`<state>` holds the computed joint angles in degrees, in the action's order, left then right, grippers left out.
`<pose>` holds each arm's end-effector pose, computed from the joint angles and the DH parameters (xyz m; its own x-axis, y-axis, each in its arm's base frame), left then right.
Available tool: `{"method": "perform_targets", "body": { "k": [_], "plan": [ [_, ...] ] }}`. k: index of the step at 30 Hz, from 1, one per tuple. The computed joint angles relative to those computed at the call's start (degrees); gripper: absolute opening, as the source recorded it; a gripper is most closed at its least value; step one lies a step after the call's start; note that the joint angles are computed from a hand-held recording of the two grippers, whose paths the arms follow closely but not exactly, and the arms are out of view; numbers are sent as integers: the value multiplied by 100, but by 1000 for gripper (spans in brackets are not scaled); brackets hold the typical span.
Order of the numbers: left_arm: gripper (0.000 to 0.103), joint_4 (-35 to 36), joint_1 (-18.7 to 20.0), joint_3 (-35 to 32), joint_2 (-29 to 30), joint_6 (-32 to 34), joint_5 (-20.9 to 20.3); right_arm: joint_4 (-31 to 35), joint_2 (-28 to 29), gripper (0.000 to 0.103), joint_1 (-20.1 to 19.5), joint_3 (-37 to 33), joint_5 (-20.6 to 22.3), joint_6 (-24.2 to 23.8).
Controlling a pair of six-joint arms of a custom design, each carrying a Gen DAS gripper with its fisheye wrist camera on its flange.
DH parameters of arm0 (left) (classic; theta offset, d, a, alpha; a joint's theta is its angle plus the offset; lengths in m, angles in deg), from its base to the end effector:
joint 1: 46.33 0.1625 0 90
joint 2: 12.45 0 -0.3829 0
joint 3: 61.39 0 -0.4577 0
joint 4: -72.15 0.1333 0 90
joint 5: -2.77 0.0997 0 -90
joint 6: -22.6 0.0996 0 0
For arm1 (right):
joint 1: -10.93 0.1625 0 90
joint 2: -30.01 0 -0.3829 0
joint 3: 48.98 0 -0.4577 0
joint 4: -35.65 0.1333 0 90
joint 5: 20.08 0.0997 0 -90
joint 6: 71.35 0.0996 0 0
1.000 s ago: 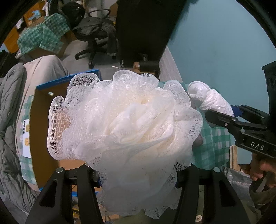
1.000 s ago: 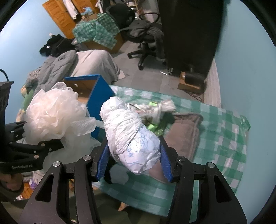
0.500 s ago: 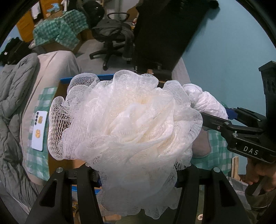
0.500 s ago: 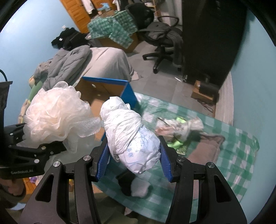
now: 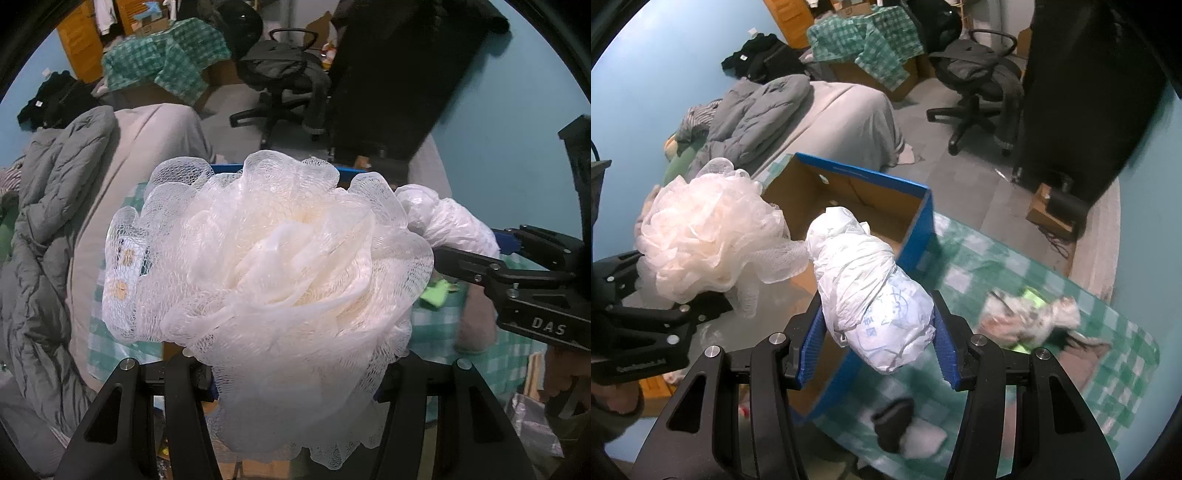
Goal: Organize soft objects
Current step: 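Lift the bath puff with the left tool while the right tool carries the white bundle over the box, then lower both items into the box and open both tools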
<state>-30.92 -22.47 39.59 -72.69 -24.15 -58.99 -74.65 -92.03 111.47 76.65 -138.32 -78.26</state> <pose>-0.4615 -0.4014 0.0722 -0.6964 0.3520 -0.6254 0.4418 0.8970 0.0130 0.1532 -0.3523 0.4030 -0.8634 -0.1405 0.4845 -0.2811 0.9315 -0.2309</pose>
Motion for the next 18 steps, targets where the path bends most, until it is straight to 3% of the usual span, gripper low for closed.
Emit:
{"method": "perform_targets", "body": {
  "k": [8,18],
  "plan": [
    [58,-78,317,55,74,285,124,-500,853,54,20,-116,28,144],
    [63,-188,573,76,194,492,128,-770,1420,54,-122,-202,90,403]
  ]
}}
